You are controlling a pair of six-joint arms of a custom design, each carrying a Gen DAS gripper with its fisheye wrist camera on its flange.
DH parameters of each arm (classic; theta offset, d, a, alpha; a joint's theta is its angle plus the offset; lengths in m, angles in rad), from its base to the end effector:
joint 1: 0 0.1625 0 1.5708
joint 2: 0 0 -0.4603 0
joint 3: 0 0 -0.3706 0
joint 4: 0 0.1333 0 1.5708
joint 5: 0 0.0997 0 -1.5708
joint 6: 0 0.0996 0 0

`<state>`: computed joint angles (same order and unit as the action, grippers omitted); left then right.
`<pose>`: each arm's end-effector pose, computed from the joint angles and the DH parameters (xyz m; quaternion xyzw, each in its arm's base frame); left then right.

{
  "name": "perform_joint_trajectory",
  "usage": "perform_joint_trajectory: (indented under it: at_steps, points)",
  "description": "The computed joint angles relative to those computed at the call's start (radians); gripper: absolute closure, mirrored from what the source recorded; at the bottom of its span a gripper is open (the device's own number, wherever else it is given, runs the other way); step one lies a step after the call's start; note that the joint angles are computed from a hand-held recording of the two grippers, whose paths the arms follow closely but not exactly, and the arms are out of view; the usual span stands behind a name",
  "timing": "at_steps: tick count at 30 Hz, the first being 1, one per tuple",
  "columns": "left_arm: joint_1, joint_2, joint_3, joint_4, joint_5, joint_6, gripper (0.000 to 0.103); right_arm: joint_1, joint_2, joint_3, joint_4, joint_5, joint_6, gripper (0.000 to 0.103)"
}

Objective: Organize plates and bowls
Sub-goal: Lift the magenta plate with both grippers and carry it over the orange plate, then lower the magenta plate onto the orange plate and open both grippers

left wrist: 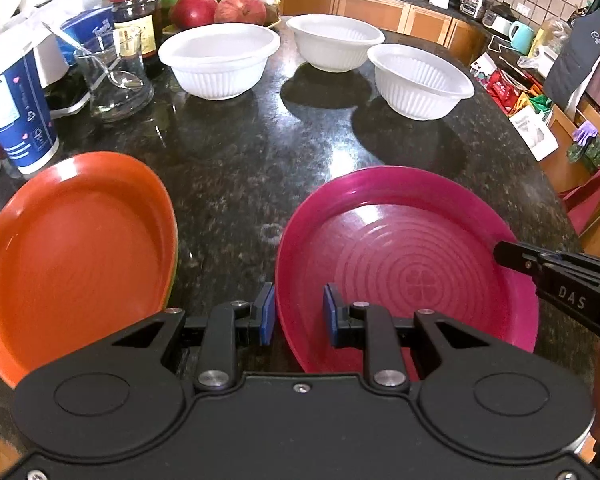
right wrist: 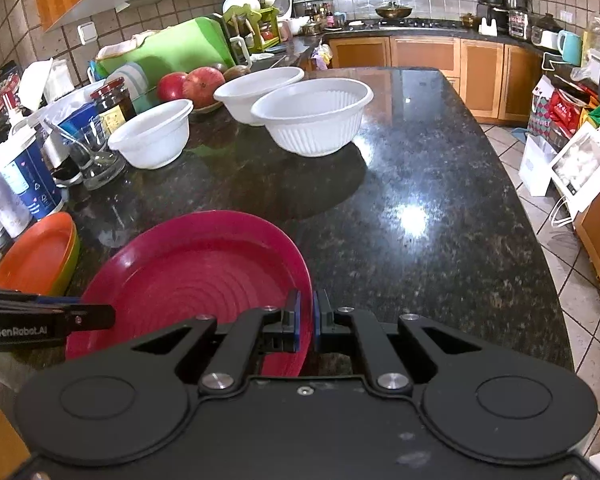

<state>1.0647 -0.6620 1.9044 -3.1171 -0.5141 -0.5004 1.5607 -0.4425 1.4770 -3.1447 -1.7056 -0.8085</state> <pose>-0.0947 -0.6248 0.0777 -0.0739 0.8539 -0.3548 0.3735 0.1124 -0.7427 0.0076 0.3572 -0.8930 0.2180 0.1653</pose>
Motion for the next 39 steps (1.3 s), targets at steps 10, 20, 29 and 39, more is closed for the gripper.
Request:
perform_joint_trajectory:
  at_steps: [10,20,29,39]
  points:
    - [-0.021,0.011,0.024,-0.021,0.018,-0.031,0.071,-0.017,-0.016,0.035,-0.025,0.02,-0.011,0.094]
    - [-0.034,-0.004,0.056,-0.031,0.024,-0.06,0.086,-0.013,-0.029,0.063,-0.063,0.035,0.005,0.094]
    - [-0.055,-0.058,0.125,-0.119,0.066,-0.006,0.086,0.028,-0.032,0.108,-0.132,0.06,0.024,0.094]
    - [-0.045,-0.168,0.247,-0.182,0.122,0.01,0.086,0.107,0.009,0.145,-0.179,0.067,0.062,0.094]
